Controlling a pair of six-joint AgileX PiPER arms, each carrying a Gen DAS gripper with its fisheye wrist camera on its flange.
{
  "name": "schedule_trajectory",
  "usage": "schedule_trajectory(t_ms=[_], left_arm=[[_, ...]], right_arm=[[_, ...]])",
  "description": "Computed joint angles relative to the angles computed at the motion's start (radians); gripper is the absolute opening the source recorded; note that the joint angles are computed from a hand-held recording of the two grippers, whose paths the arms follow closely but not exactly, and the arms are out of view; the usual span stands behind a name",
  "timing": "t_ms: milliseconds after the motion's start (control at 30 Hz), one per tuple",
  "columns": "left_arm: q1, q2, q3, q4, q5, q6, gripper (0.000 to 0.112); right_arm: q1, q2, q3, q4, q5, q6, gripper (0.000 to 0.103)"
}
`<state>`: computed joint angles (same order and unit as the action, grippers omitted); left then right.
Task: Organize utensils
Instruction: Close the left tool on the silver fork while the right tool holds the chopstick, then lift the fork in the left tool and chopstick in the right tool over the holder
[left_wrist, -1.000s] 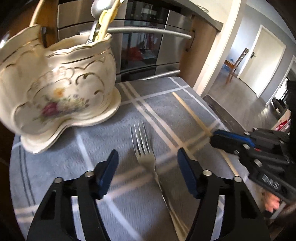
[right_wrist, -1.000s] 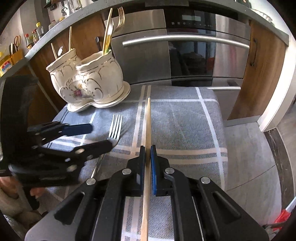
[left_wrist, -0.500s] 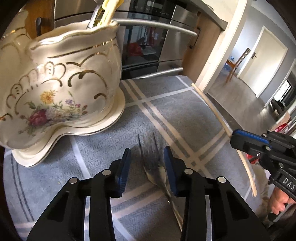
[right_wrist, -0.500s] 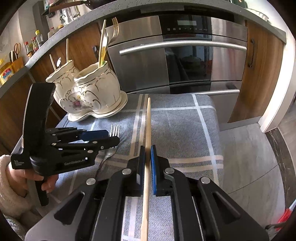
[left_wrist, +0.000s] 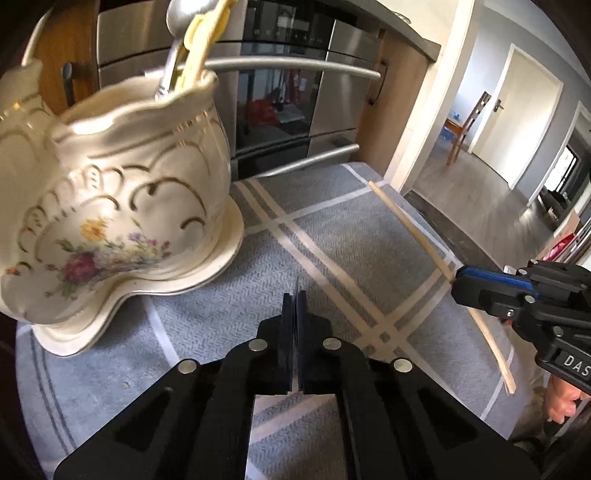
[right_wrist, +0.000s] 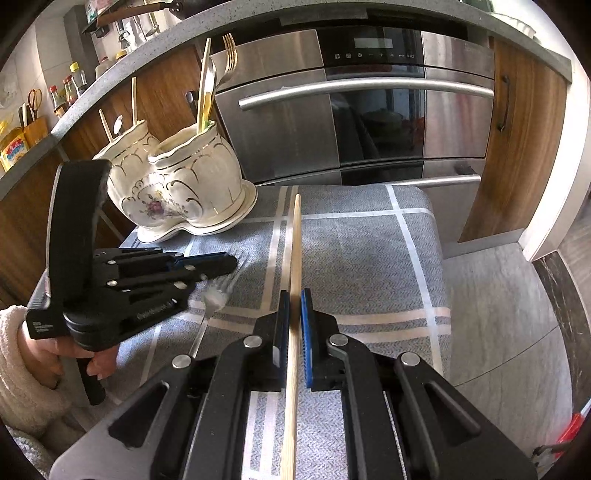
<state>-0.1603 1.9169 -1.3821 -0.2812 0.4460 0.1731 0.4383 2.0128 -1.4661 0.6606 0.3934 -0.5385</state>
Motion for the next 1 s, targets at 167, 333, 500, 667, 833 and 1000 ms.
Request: schedule_trajectory(t_ms=[167, 333, 500, 667, 833, 1000], left_arm=[[0.009, -0.034, 0.033, -0.030, -0.020, 0.020, 0.002], [0.017, -0.160, 0.162, -0.070, -0.107, 0.076, 0.002], [0.033, -0.319, 0.294, -0.122, -0.203, 0.147, 0.002], [0.069, -0.484, 0.411, -0.254, -0.279, 0.320, 0.002], [0.114, -0.585, 0.450, -0.279, -0.304, 0.368, 0.002], [0.170, -0.653, 0.399, -0.192, -0.253, 0.314, 0.002]], right_arm=[[0.000, -0.001, 0.006, 0.021, -0.003, -0.019, 0.006], [-0.009, -0.021, 0.037, 0.174, -0.023, -0.156, 0.006], [0.000, -0.038, 0.044, 0.287, -0.047, -0.261, 0.006], [0.025, -0.046, 0.017, 0.345, -0.072, -0.313, 0.006], [0.055, -0.052, -0.015, 0.402, -0.110, -0.368, 0.006], [0.073, -0.034, -0.114, 0.434, -0.100, -0.389, 0.006]])
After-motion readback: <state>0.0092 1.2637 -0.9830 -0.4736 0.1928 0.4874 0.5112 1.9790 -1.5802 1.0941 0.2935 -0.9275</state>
